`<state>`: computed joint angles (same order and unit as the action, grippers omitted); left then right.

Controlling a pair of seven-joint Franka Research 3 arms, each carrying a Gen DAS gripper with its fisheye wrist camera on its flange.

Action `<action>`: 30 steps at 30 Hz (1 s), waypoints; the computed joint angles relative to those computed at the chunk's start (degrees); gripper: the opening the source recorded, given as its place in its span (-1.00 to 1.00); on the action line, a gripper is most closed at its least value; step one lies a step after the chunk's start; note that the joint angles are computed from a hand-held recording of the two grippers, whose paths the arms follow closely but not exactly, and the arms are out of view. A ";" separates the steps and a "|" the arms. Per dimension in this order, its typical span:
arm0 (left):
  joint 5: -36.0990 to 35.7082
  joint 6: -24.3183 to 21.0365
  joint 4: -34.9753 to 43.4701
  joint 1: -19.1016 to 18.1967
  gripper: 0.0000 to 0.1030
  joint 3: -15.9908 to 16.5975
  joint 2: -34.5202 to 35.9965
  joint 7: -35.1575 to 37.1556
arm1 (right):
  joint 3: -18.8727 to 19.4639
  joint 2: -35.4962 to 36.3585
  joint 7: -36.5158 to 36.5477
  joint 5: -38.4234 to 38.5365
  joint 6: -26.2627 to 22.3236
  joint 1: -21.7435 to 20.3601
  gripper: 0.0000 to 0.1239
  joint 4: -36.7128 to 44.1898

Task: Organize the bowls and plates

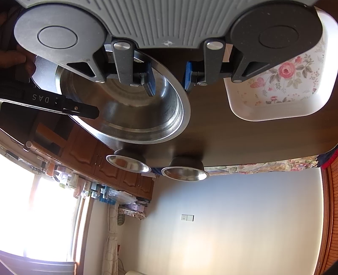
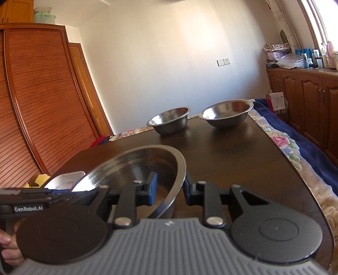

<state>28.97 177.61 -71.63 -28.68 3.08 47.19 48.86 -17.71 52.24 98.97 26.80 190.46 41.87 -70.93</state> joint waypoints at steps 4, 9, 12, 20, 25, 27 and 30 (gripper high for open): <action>0.07 0.53 -0.61 -0.46 -0.38 0.84 -0.24 -0.55 | 1.32 -0.07 -0.49 -0.45 0.36 -0.85 -0.53 -0.01; 0.55 1.37 -1.84 -1.59 -0.11 3.05 -1.09 -2.52 | 0.12 -0.12 -0.75 0.30 0.12 -0.25 -0.41 -0.18; 1.08 1.80 -2.67 -2.30 0.01 4.56 -1.84 -3.77 | -0.53 -0.76 -0.96 0.63 0.54 0.09 -0.36 -1.16; 3.07 2.90 -2.02 -3.34 0.22 7.96 -2.72 -5.63 | -6.63 -2.39 -2.70 2.11 0.39 3.36 -0.24 -3.26; 3.16 0.67 4.72 -0.51 0.23 5.14 0.07 -2.68 | -10.05 -2.33 -3.17 1.38 -0.65 3.89 -0.19 -1.91; 2.57 -1.11 8.18 1.29 0.23 2.40 1.66 -0.21 | -9.91 -2.26 -2.95 0.72 -1.04 2.99 -0.18 -0.98; 1.50 -3.61 13.37 3.24 0.23 -1.02 4.31 4.19 | -11.19 -1.24 -1.77 -0.50 -2.94 2.31 -0.18 1.19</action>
